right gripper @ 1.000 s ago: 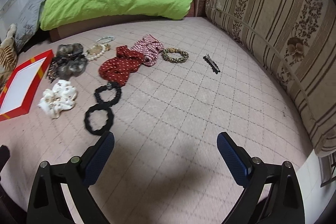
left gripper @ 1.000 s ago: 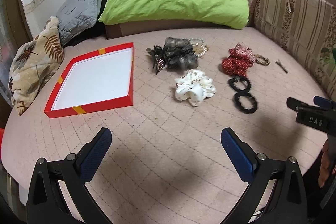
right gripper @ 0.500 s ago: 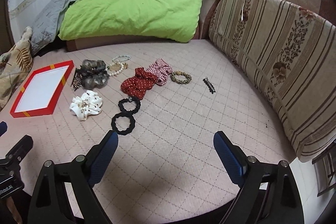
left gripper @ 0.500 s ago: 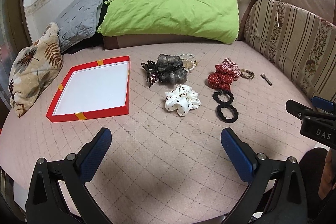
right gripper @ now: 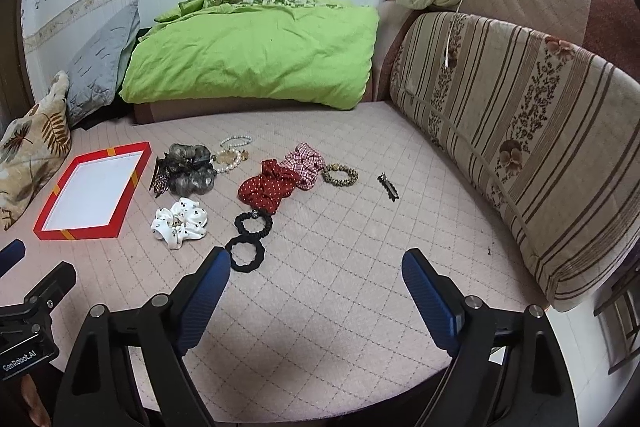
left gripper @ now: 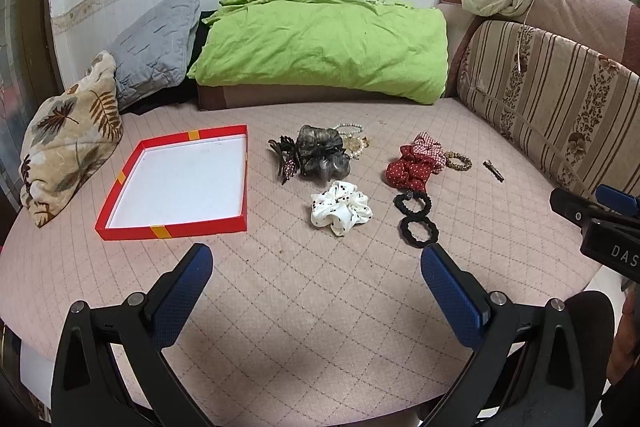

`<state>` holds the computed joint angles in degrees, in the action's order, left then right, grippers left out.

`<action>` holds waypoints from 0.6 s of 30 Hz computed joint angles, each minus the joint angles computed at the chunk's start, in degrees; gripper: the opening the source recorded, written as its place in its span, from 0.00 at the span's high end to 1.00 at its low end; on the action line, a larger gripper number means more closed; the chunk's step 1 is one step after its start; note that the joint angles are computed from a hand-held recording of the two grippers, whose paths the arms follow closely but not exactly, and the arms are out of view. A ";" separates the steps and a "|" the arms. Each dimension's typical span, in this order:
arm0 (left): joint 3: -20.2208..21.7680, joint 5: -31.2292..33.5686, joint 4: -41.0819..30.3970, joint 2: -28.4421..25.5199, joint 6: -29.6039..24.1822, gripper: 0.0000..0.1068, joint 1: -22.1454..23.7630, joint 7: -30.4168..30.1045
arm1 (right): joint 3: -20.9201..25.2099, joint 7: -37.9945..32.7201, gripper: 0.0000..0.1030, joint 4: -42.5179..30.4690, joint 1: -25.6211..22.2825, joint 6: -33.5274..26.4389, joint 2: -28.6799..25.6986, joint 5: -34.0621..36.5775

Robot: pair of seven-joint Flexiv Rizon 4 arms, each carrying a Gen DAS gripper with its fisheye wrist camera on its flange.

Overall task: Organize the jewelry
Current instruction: 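Move both tools toward the scrunchies beside the red tray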

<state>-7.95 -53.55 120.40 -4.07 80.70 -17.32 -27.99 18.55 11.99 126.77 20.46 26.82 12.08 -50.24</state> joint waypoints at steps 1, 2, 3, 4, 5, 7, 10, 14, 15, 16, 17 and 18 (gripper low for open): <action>-0.02 -0.34 -0.02 0.11 -0.02 0.04 0.01 0.21 | 0.12 -0.01 0.13 -0.14 0.04 -0.40 -0.05 -0.14; 0.00 -0.55 -0.06 0.18 -0.03 0.04 0.00 0.29 | 0.12 -0.12 0.13 -0.23 0.10 -0.39 -0.01 -0.03; 0.08 -0.34 -0.09 0.24 -0.08 0.04 -0.02 0.02 | 0.21 -0.01 0.13 -0.26 0.13 -0.63 0.02 -0.23; 0.23 0.11 -0.26 0.27 -0.38 0.04 0.06 -0.33 | 0.31 0.17 0.13 -0.38 0.16 -0.98 -0.05 -0.47; 0.30 0.41 -0.45 0.25 -0.54 0.04 0.12 -0.61 | 0.35 0.32 0.13 -0.40 0.19 -1.13 -0.06 -0.78; 0.34 0.66 -0.93 -0.03 -0.57 0.04 0.29 -0.73 | 0.22 0.35 0.13 -0.24 0.21 -0.76 0.11 -0.83; 0.55 2.35 -1.76 -0.65 -1.21 0.04 0.90 -1.61 | 0.03 0.36 0.13 -0.13 0.15 -0.29 0.15 -0.48; 0.38 4.63 -2.76 -1.81 -0.75 0.04 1.77 -2.78 | -0.52 -0.03 0.13 -0.05 -0.33 0.79 -0.18 0.02; 0.29 5.19 -2.99 -2.09 -0.65 0.04 2.04 -3.02 | -0.75 -0.32 0.13 -0.08 -0.49 1.19 -0.35 -0.04; 0.24 6.01 -3.29 -2.50 -0.48 0.04 2.31 -3.42 | -0.94 -0.57 0.13 -0.16 -0.65 1.58 -0.69 -0.23; 0.19 6.89 -3.61 -2.84 -0.47 0.04 2.59 -4.01 | -1.17 -0.87 0.13 -0.12 -0.82 2.07 -0.84 -0.35; 0.21 8.16 -4.05 -3.40 -0.44 0.04 2.86 -4.96 | -1.39 -1.02 0.13 -0.14 -1.01 2.60 -1.12 -0.58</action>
